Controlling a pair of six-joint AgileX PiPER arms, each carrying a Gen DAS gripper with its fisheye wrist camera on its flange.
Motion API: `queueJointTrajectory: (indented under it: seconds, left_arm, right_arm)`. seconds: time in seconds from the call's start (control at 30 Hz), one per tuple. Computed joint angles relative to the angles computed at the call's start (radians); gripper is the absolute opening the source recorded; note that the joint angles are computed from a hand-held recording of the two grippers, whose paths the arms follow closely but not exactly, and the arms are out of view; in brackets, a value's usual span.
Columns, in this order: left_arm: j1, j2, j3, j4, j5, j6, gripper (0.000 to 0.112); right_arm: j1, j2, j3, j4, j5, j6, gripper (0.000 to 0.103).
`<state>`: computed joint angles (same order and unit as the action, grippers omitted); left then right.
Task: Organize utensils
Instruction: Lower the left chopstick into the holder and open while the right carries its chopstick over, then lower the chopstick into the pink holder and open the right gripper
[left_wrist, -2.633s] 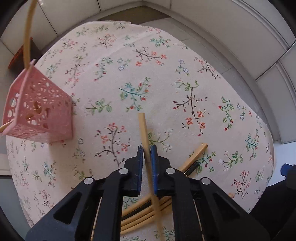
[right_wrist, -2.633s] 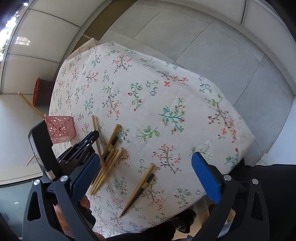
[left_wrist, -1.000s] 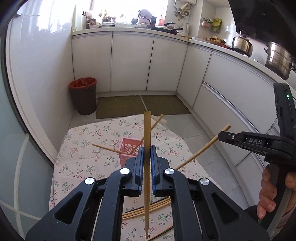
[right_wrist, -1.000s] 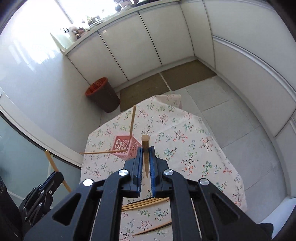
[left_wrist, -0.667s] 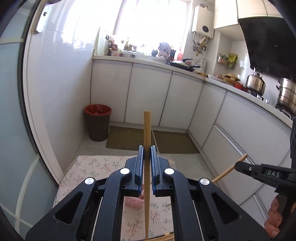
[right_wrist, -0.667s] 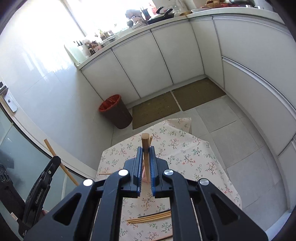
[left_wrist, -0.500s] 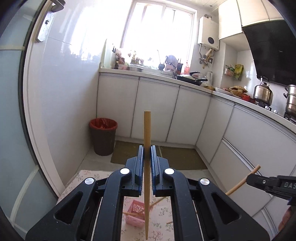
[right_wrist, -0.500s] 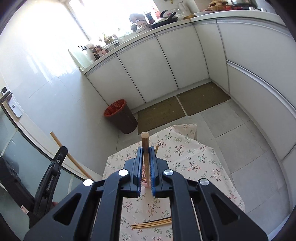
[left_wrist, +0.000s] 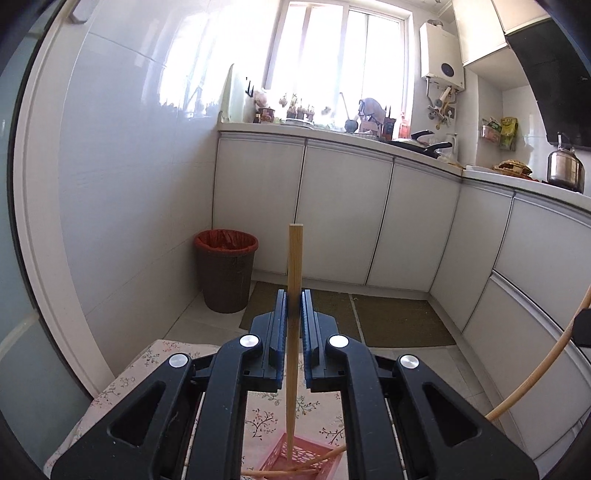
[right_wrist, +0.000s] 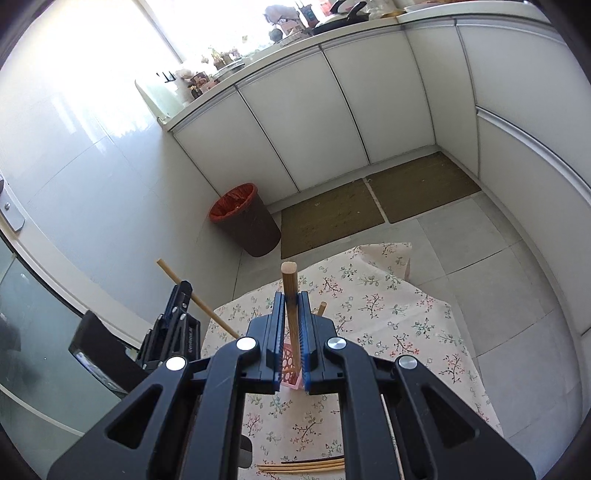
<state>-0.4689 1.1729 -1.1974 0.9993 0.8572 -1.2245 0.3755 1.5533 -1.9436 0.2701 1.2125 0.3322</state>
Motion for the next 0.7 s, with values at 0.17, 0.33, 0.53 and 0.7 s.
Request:
queueJointTrajectory:
  seconds: [0.17,0.33,0.53,0.7]
  left_arm:
    - [0.068,-0.088,0.059,-0.062,-0.052,0.008,0.045]
    - [0.1,-0.185,-0.002,-0.12,0.011,0.09,0.05]
    - [0.079,-0.263,-0.009,-0.11,0.102,0.111,0.055]
    - [0.131,-0.258,-0.012,-0.179,0.128,0.184,0.058]
  right_arm:
    - [0.05,0.044,-0.015,-0.029,-0.027,0.018,0.007]
    - [0.092,0.083,-0.048,-0.055,-0.027,0.048,0.007]
    - [0.159,0.13,-0.087,-0.124,-0.029,0.086,0.007]
    - [0.216,0.147,-0.004,-0.155,-0.127,0.07,0.011]
